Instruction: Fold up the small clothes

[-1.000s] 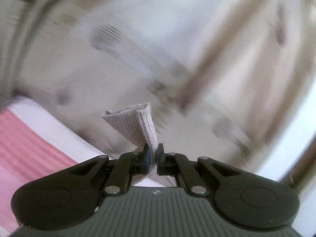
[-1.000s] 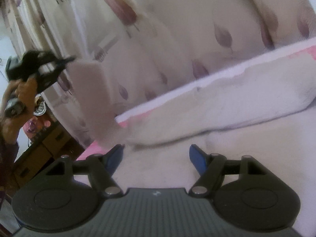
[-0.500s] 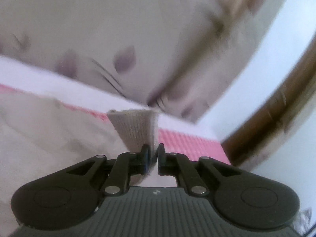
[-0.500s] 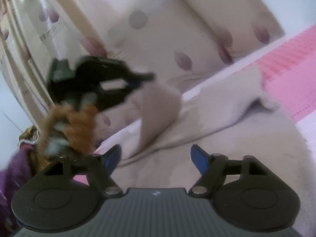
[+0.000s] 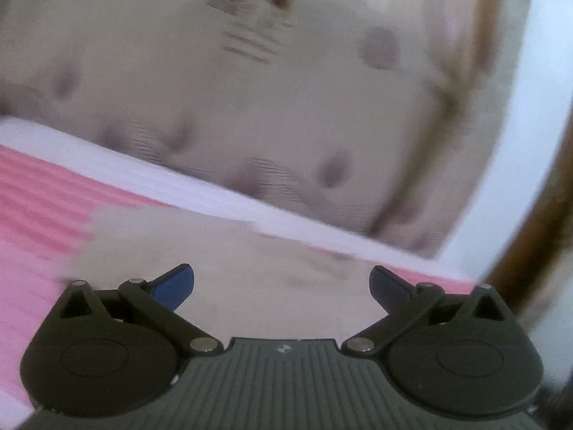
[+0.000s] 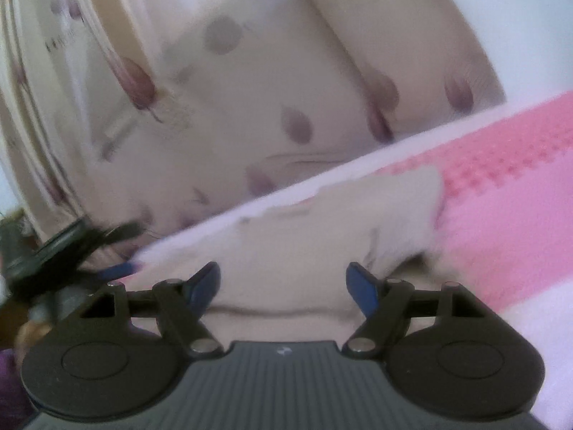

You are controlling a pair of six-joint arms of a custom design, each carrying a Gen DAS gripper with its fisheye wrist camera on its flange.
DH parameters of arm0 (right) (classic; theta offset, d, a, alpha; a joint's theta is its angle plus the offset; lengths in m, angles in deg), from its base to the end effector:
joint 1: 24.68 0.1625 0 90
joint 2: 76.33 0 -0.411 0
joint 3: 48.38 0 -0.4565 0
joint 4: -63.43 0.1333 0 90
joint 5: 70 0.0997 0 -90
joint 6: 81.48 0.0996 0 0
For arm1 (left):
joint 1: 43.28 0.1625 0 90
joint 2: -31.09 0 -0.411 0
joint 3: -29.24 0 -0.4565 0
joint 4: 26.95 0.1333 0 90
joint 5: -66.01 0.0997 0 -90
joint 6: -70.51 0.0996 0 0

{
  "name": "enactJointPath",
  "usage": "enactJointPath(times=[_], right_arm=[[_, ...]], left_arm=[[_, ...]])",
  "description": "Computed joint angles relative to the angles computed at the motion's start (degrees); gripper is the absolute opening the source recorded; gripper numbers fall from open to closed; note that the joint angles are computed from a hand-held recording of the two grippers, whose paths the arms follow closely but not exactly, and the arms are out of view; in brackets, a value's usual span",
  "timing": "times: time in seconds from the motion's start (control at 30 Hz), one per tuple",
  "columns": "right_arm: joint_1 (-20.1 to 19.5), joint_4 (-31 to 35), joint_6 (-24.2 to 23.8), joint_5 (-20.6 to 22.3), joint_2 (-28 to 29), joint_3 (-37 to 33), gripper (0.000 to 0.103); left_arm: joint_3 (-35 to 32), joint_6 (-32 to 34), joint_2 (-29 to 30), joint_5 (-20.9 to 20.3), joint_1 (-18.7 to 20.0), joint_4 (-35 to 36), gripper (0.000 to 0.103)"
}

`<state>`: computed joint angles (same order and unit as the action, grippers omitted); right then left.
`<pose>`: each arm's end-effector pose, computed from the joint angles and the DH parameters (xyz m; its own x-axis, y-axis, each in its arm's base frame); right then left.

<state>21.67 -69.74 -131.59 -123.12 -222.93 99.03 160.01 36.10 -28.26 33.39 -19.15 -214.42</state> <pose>-0.0264 -0.3074 0.3906 -0.9415 -0.2438 0.2326 -0.3311 0.5420 -0.7724 -0.3384 -0.3896 0.0789 -0.9236 0.0736 -0.3761 0.3611 0.4956 -0.7899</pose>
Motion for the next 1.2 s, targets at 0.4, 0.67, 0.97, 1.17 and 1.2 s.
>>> enactJointPath(times=[0.4, 0.67, 0.97, 1.17, 1.2], right_arm=[[15.77, -18.62, 2.82, -22.12, 21.89, -5.53, 0.012], [18.27, -25.03, 1.87, -18.32, 21.11, -7.45, 0.011], [17.7, -33.29, 0.05, -28.69, 30.5, -8.99, 0.011], [15.65, -31.63, 4.47, -26.41, 31.91, -10.09, 0.013], [14.88, -29.96, 5.25, -25.28, 31.74, -10.66, 0.013]], left_arm=[[8.48, -10.62, -1.77, 7.69, 0.58, -6.85, 0.103], [8.94, -14.29, -3.33, 7.27, 0.82, -2.62, 0.103], [10.2, -24.04, -6.54, 8.66, 1.44, 5.02, 0.103], [9.94, -31.75, -8.35, 11.89, 0.96, 15.07, 0.103], [10.01, -32.47, -8.57, 12.14, 0.95, 15.74, 0.103]])
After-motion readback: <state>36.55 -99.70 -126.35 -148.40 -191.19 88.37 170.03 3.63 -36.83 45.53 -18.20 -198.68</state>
